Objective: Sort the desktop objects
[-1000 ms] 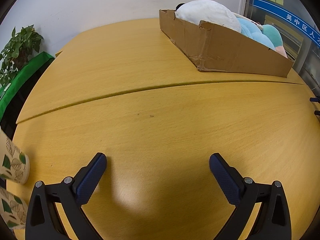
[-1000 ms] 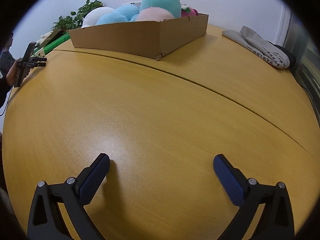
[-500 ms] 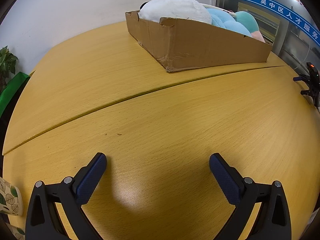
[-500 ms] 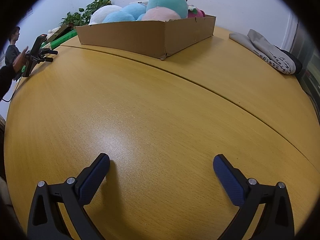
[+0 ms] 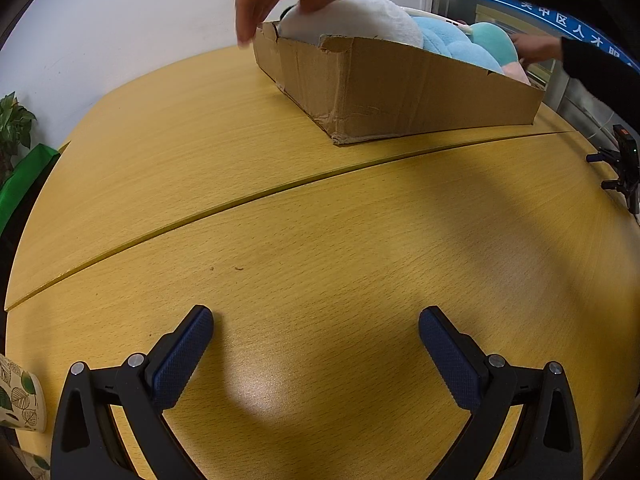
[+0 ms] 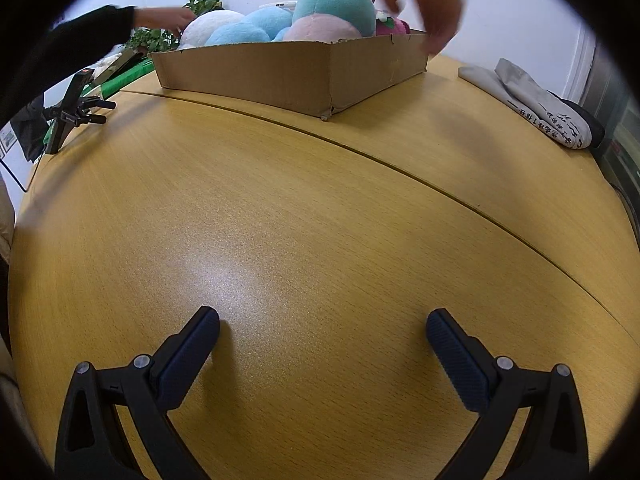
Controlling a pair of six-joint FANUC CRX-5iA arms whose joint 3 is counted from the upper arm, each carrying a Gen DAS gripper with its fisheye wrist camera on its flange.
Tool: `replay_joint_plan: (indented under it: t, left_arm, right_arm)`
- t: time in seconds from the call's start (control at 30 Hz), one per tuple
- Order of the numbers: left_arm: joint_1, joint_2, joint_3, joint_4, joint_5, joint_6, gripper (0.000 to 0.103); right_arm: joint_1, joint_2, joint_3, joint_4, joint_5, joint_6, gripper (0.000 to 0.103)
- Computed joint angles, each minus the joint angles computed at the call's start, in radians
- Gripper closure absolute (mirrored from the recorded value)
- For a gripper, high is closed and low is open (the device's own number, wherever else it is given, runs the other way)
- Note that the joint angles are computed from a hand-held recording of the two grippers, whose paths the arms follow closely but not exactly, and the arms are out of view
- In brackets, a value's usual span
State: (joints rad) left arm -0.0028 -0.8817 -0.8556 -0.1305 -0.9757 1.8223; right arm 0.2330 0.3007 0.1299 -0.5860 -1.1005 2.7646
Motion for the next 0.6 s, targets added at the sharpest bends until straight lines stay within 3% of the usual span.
replay_joint_plan:
  t: [0.6]
  left_arm:
    - [0.0,0.009,0.003,0.0,0.006,0.0,0.0]
  right_arm:
    - [0.003,-0.002,-0.002,0.0,0.001,-0.003,0.0]
